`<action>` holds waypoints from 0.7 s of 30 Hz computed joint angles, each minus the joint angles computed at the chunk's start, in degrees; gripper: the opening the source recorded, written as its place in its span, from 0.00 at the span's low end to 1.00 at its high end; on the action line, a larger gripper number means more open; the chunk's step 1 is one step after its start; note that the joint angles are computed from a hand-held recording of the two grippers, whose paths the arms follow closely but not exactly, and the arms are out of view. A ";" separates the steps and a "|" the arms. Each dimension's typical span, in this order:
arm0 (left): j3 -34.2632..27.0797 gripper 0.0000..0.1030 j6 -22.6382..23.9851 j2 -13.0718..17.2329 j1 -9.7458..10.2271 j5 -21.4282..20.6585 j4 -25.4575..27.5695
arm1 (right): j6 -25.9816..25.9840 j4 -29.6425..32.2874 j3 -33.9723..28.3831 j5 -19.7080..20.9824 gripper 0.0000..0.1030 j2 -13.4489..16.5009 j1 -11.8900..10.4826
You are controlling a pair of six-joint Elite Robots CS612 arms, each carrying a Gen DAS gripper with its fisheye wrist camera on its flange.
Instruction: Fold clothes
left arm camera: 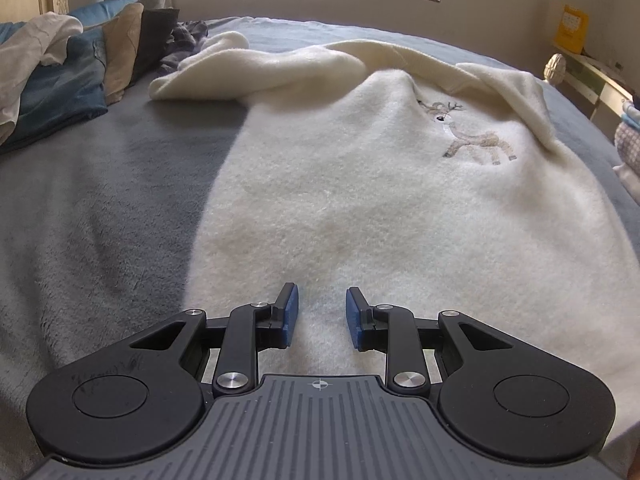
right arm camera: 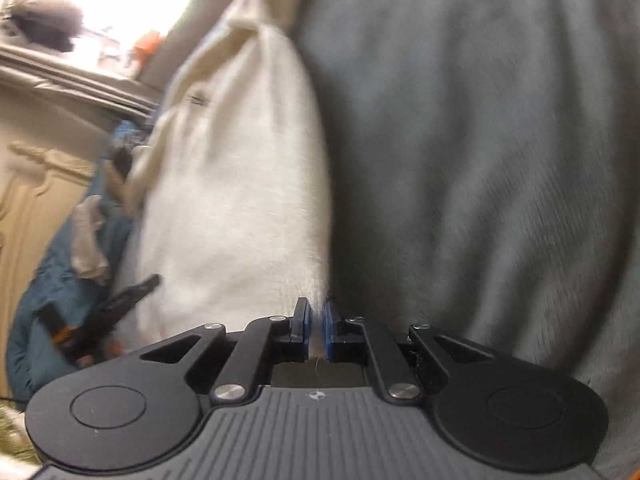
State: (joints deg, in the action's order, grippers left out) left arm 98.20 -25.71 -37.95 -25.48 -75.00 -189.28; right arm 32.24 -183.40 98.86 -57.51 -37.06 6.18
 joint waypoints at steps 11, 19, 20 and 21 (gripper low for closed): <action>6.02 0.31 -7.11 -4.75 3.63 -0.73 -0.42 | -13.35 12.41 -1.84 -20.01 0.35 -5.21 2.77; 9.73 0.34 -8.50 -6.58 6.43 -12.53 -0.41 | -21.72 10.79 -11.18 -10.03 0.35 -0.64 5.13; 9.90 0.35 -8.82 -6.50 6.62 -14.07 -0.42 | -23.03 11.74 -12.58 -8.99 0.35 0.04 5.54; 9.99 0.35 -9.44 -6.33 6.63 -14.82 -0.23 | -23.93 12.37 -13.96 -7.91 0.35 0.87 6.06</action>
State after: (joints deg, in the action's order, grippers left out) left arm 108.19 -35.15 -44.28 -18.85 -89.82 -189.52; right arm 8.31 -171.04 84.89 -65.42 -36.19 12.25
